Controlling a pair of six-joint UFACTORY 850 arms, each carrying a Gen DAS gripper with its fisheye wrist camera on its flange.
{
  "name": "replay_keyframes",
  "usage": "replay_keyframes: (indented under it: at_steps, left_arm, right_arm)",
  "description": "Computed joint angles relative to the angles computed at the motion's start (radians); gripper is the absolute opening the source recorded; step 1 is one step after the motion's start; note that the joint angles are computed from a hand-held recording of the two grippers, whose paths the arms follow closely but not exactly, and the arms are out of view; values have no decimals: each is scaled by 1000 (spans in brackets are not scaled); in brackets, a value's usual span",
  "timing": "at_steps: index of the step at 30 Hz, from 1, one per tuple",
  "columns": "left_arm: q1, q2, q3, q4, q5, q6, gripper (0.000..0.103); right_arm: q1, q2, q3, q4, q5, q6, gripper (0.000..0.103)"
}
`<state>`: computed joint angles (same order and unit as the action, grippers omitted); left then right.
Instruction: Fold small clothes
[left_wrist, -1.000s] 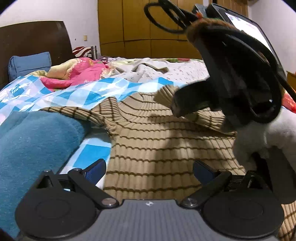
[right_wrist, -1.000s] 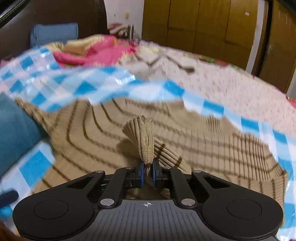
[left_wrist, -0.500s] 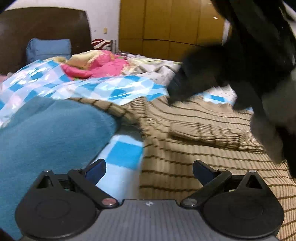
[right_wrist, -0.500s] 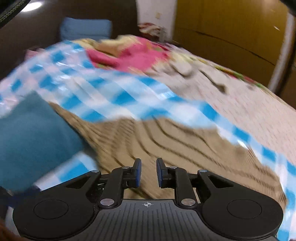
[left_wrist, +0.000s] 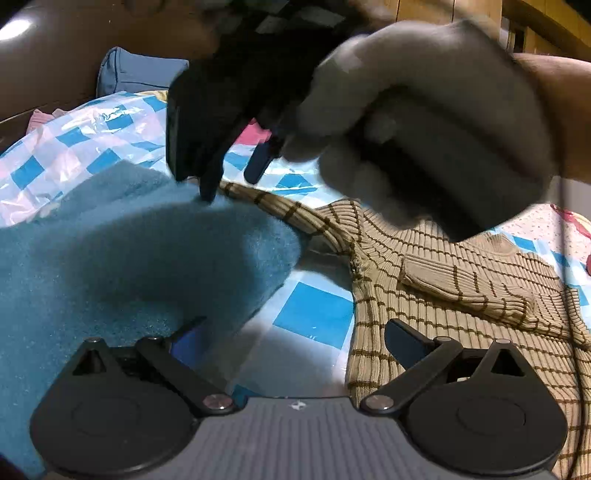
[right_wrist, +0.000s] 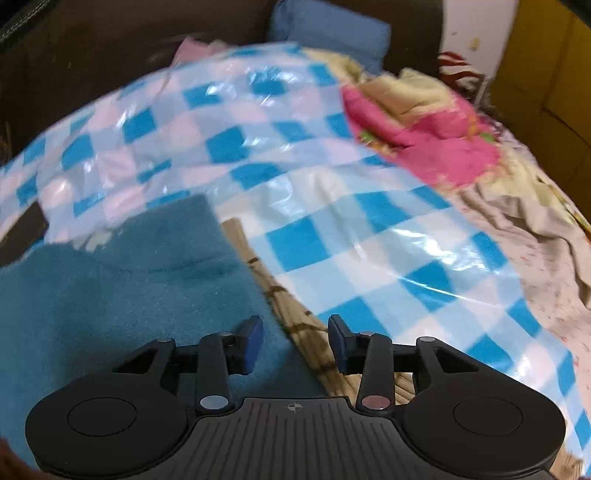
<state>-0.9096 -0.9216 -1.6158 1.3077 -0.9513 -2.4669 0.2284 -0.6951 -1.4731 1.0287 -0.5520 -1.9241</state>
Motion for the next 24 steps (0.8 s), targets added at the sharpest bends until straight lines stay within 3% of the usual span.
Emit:
replay_keyframes:
  at_steps: [4, 5, 7, 9, 12, 16, 19, 20, 22, 24]
  left_arm:
    - [-3, -5, -3, 6, -3, 9, 103]
    - [-3, -6, -6, 5, -3, 12, 103]
    - [-4, -6, -5, 10, -7, 9, 103]
    - [-6, -6, -4, 19, -11, 6, 103]
    - [-15, -16, -18, 27, -33, 29, 103]
    - [-28, -44, -60, 49, -44, 97, 103]
    - [-34, -75, -109, 41, -34, 195, 103]
    - [-35, -88, -128, 32, -27, 235, 103]
    - [-36, -109, -160, 13, -20, 296, 103]
    - [-36, -125, -187, -3, -14, 337, 103]
  right_arm:
    - [34, -34, -21, -80, 88, 141, 28]
    - [37, -39, -25, -88, 105, 183, 14]
    - [26, -41, -36, -76, 89, 238, 10]
    - [-7, -21, -21, 45, 54, 176, 8]
    - [-101, 20, 8, 253, -35, 146, 8]
    - [-285, 47, 53, 460, -153, 219, 8]
    - [-368, 42, 90, 499, -48, 216, 13]
    - [-392, 26, 89, 470, -2, 261, 18]
    - [-433, -15, 70, 361, 56, 421, 18]
    - [-464, -33, 72, 319, 72, 466, 18]
